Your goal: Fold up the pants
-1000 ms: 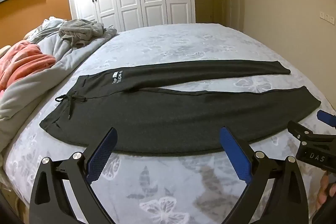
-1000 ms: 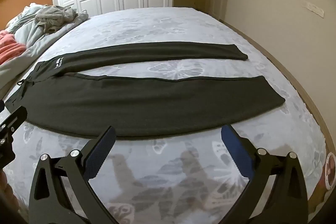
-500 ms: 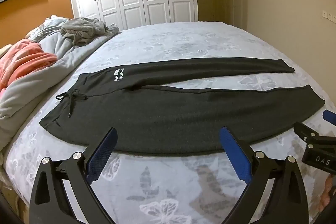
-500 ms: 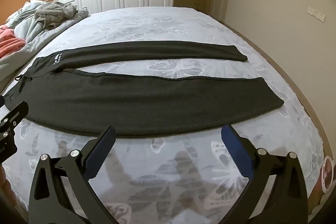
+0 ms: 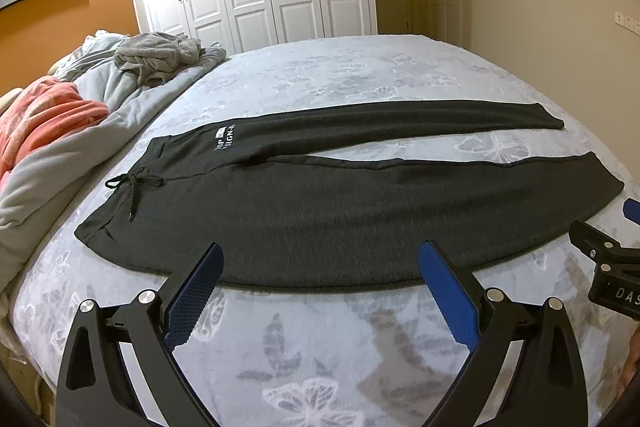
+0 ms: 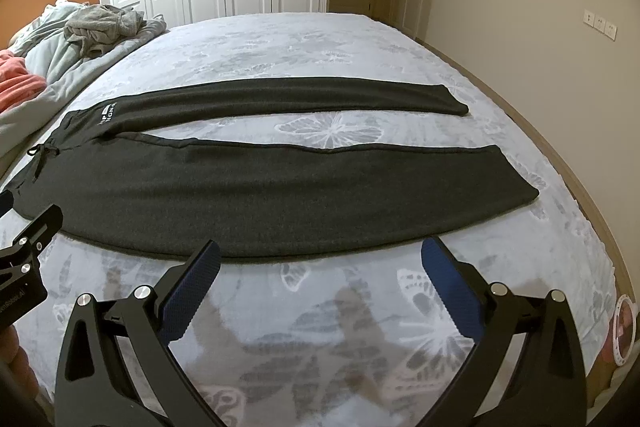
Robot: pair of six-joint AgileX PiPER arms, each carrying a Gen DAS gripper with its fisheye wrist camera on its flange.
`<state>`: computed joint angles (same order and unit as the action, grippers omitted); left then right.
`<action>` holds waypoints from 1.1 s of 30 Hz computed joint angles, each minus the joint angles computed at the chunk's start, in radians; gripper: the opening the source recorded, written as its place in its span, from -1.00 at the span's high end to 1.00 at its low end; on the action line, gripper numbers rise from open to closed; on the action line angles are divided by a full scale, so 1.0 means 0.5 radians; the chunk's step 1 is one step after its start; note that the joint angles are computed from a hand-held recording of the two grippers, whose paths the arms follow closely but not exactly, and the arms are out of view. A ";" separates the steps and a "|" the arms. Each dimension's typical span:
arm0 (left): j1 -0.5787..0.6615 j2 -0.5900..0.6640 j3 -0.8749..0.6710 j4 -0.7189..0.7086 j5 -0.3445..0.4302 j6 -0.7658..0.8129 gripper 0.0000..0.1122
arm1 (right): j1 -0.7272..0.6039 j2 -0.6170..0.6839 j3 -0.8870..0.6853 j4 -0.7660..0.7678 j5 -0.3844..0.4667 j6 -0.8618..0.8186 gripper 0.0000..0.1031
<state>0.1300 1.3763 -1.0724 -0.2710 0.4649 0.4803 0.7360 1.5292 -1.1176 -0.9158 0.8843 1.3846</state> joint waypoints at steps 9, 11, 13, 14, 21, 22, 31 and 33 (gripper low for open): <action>-0.014 0.001 0.002 0.038 -0.009 -0.037 -0.72 | 0.002 0.000 -0.003 0.006 0.003 -0.001 -0.91; -0.010 0.001 0.003 0.025 -0.009 -0.019 -0.72 | 0.000 0.001 -0.003 0.009 0.004 -0.007 -0.91; -0.013 0.005 0.012 0.035 -0.025 -0.025 -0.72 | 0.001 -0.001 0.000 0.007 0.003 -0.002 -0.91; -0.013 0.007 0.013 0.033 -0.025 -0.023 -0.72 | 0.003 0.001 -0.004 0.006 0.007 0.001 -0.91; -0.013 0.004 0.017 0.033 -0.026 -0.023 -0.72 | -0.002 0.001 -0.005 0.006 0.001 -0.005 -0.91; -0.013 0.004 0.022 0.029 -0.029 -0.020 -0.72 | -0.002 0.001 -0.005 0.006 0.001 -0.005 -0.91; 0.018 -0.001 0.049 -0.031 -0.034 0.047 -0.72 | 0.003 0.005 -0.009 0.010 0.011 -0.010 -0.91; 0.023 -0.003 0.057 -0.034 -0.039 0.053 -0.72 | 0.003 0.006 -0.009 0.012 0.011 -0.009 -0.91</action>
